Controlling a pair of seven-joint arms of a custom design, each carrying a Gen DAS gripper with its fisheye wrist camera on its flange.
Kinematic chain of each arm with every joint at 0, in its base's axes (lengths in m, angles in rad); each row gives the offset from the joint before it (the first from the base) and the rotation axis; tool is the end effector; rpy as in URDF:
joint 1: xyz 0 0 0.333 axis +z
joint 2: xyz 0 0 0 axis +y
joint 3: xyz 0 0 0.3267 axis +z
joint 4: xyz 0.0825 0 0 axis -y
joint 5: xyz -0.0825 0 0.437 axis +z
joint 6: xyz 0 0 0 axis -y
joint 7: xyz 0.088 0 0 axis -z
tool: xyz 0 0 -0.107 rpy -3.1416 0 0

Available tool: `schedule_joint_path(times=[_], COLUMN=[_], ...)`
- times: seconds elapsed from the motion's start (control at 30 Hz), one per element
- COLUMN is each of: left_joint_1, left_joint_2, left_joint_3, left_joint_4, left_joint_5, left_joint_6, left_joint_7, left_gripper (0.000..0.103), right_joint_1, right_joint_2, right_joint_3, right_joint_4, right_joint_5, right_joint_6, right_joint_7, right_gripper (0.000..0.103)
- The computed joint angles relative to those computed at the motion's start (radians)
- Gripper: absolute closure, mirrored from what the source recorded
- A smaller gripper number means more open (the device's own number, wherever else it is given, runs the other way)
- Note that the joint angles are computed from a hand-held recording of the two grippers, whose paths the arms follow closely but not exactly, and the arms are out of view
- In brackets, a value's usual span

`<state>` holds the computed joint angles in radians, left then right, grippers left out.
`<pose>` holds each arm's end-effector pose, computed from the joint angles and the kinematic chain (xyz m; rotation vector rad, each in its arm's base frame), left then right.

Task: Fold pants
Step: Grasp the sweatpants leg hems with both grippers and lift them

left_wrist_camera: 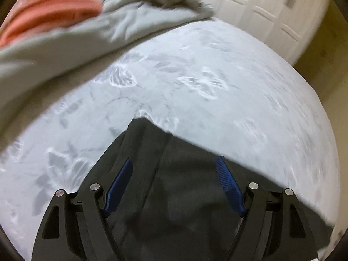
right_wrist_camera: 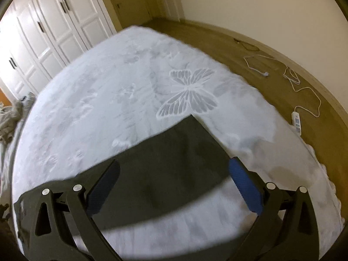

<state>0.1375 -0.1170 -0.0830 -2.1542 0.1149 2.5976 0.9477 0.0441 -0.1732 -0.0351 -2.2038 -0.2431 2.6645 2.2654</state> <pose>0.6019 0.0293 0.5000 -2.4044 1.2774 -0.6219 0.5870 0.0115 0.5142 -1.3104 2.2276 -0.5617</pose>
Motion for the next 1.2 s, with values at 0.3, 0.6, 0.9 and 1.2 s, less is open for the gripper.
schedule_joint_path(times=[0.3, 0.6, 0.9, 1.2], left_joint_1=[-0.066, -0.021, -0.002, 0.023], left_joint_2=[0.192, -0.157, -0.473, -0.172], left_joint_3=[0.042, 0.049, 0.110, 0.060], left_joint_4=[0.171, -0.122, -0.303, -0.098], left_joint_5=[0.273, 0.044, -0.185, -0.401], left_joint_6=[-0.049, 0.172, -0.002, -0.030], left_joint_7=[-0.158, 0.043, 0.300, 0.198], left_gripper=[0.102, 0.103, 0.103, 0.066], right_joint_1=[0.039, 0.003, 0.042, 0.087], right_joint_2=[0.234, -0.088, -0.503, -0.799], right_joint_3=[-0.041, -0.032, -0.050, -0.011], right_joint_4=[0.199, -0.100, -0.412, -0.624], right_joint_5=[-0.196, -0.047, 0.054, 0.080], right_joint_6=[-0.088, 0.229, 0.235, 0.080], right_joint_7=[0.190, 0.041, -0.112, -0.180], right_gripper=[0.079, 0.098, 0.098, 0.098])
